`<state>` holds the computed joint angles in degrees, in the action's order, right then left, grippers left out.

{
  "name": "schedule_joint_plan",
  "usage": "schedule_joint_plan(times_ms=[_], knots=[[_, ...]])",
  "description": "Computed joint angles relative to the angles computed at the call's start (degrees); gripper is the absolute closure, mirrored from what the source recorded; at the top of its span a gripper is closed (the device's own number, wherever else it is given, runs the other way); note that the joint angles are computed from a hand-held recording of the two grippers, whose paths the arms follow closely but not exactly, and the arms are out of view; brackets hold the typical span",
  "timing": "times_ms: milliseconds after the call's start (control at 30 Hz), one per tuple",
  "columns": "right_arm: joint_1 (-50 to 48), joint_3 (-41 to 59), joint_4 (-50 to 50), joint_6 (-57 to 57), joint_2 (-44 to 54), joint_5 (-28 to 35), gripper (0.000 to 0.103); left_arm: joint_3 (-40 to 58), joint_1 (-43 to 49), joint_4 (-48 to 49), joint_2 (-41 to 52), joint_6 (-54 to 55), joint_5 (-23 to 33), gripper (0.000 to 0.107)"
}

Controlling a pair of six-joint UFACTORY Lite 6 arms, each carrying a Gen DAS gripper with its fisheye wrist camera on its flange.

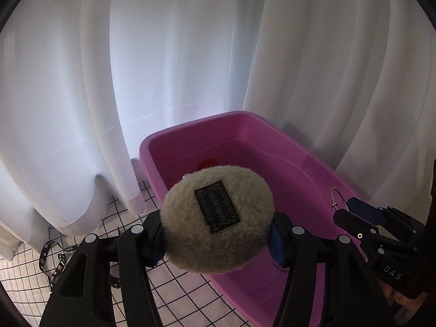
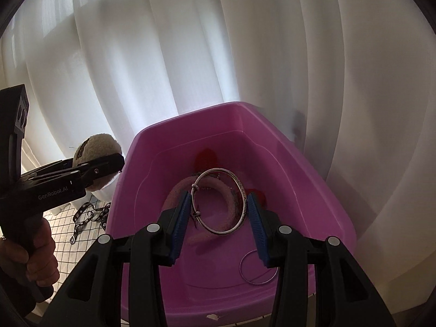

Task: Organize jewelry
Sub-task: 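Open both tools to drop the pouch and bangle into the bin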

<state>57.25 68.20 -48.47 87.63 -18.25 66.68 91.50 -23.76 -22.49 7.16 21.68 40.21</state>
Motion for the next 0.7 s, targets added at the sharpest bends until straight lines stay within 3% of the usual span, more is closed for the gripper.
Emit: schedule_joint_plan(times_ms=[267, 300, 367, 400, 700], knots=[[-6.0, -6.7, 3.7, -2.1, -3.9, -6.1, 0.061, 4.3, -5.3, 8.3, 8.0, -11.2, 1.2, 0.038], [-6.7, -7.0, 4.1, -2.7, -3.9, -6.4, 0.058, 4.3, -5.5, 9.6, 8.2, -12.4, 1.0, 0.028], [-8.3, -7.1, 4.6, -3.9, -3.7, -7.2, 0.042, 3.3, -5.8, 10.2, 7.5, -12.7, 0.3, 0.018], [-8.1, -7.2, 4.2, -3.5, -4.0, -6.7, 0.039, 3.1, -6.4, 12.5, 7.2, -14.9, -0.3, 0.011], [-8.9, -7.9, 3.1, -2.3, -5.7, -8.0, 0.038, 1.8, -4.4, 13.0, 5.4, -16.6, -2.5, 0.011]])
